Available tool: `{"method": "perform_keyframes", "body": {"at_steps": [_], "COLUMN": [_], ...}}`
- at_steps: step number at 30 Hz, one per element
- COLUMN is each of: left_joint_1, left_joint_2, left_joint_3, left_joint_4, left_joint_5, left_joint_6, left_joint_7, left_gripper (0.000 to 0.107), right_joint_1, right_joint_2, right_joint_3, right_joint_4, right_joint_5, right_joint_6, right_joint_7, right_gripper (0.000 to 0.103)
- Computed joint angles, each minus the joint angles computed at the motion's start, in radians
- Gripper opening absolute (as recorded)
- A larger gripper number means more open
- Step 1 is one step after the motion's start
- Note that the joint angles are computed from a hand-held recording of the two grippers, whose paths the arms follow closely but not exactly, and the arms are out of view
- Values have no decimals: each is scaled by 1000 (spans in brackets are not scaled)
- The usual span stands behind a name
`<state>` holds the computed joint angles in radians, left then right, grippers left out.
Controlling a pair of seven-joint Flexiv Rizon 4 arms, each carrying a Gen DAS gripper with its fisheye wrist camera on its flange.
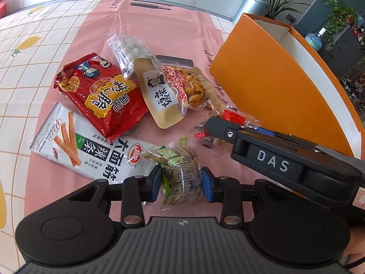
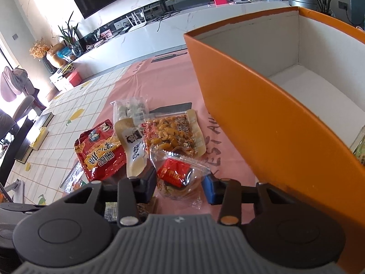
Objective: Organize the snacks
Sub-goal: 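Grasp the clear nut bag with the left tool while the right tool grasps the red candy bag, then carry the nut bag and candy bag over the orange box and lower them inside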
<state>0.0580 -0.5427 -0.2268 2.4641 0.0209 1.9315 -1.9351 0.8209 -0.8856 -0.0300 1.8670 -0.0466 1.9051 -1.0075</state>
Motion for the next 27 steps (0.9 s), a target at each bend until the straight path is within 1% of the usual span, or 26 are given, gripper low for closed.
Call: {"method": "perform_keyframes", "body": {"at_steps": [3, 7, 11, 16, 21, 23, 27], "left_joint_1": [6, -2, -17, -36, -111, -140, -252], "left_joint_2": [20, 49, 91, 175, 247, 269, 302], "left_joint_3": [-7, -1, 18, 46, 98, 110, 164], "left_joint_4": [22, 52, 79, 104, 100, 93, 78], "left_joint_5": [6, 15, 19, 21, -3, -14, -87], "left_joint_6": [9, 43, 64, 70, 80, 81, 78], "left_joint_7": [-10, -35, -62, -86, -68, -57, 5], "left_gripper": [40, 40, 40, 40, 40, 40, 40], "right_joint_1": [54, 116, 140, 173, 168, 182, 212], "right_joint_2": [19, 52, 97, 180, 274, 308, 377], "right_joint_3": [-50, -102, -114, -136, -129, -146, -189], "right_joint_4": [35, 73, 115, 170, 225, 245, 288], "right_joint_5": [30, 83, 122, 161, 182, 200, 240], "right_joint_6": [42, 49, 57, 64, 80, 77, 52], "right_joint_7": [-29, -66, -91, -138, -197, -226, -270], "right_gripper": [38, 38, 38, 38, 38, 38, 38]}}
